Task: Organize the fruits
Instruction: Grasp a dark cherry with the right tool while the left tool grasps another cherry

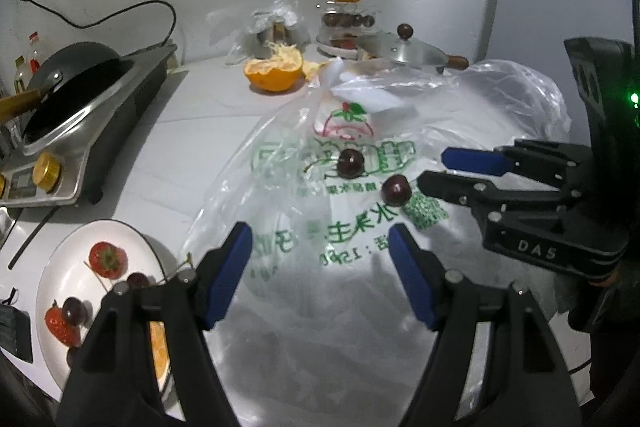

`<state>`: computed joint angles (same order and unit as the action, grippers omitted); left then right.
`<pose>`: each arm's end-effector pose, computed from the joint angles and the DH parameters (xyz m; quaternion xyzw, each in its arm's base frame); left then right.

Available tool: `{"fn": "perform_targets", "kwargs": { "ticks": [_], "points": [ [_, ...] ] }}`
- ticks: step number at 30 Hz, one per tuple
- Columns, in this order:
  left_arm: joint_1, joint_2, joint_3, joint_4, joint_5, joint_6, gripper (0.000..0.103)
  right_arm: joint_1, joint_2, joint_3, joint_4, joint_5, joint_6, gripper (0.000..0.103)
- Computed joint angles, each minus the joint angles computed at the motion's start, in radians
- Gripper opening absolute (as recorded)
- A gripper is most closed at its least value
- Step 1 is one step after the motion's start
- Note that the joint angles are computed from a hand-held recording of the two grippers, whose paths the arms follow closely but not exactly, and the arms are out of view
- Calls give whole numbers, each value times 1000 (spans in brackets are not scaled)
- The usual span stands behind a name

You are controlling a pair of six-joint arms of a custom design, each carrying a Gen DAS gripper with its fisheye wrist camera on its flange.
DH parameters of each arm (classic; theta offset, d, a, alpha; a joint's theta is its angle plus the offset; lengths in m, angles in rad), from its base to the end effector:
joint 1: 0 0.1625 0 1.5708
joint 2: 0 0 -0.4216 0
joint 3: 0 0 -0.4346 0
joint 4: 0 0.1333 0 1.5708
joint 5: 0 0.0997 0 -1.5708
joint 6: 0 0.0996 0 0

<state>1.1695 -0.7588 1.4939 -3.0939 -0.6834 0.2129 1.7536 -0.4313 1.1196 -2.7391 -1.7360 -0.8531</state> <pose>-0.0965 -0.7664 0.1874 0.0950 0.8448 -0.3825 0.3620 0.2699 -0.8170 0.0216 0.4622 -0.8508 0.1974 0.1536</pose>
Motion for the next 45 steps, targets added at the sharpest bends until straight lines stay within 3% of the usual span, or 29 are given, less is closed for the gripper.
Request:
{"fn": "perform_targets", "kwargs": {
  "ticks": [6,23,28,30,45],
  "points": [
    [15,16,-29,17,-11,-6,72,-1,33,-56,44,-13,-10,45],
    [44,42,-77,39,-12,-36,72,6,140,-199,134,-84,-109,45],
    [45,52,-89,44,-9,-34,72,6,155,-211,125,-106,-136,30],
    [43,56,-94,47,-6,-31,72,4,150,-200,115,-101,-148,30],
    [22,146,-212,37,-5,143,72,-28,16,-75,45,112,-64,30]
  ]
}}
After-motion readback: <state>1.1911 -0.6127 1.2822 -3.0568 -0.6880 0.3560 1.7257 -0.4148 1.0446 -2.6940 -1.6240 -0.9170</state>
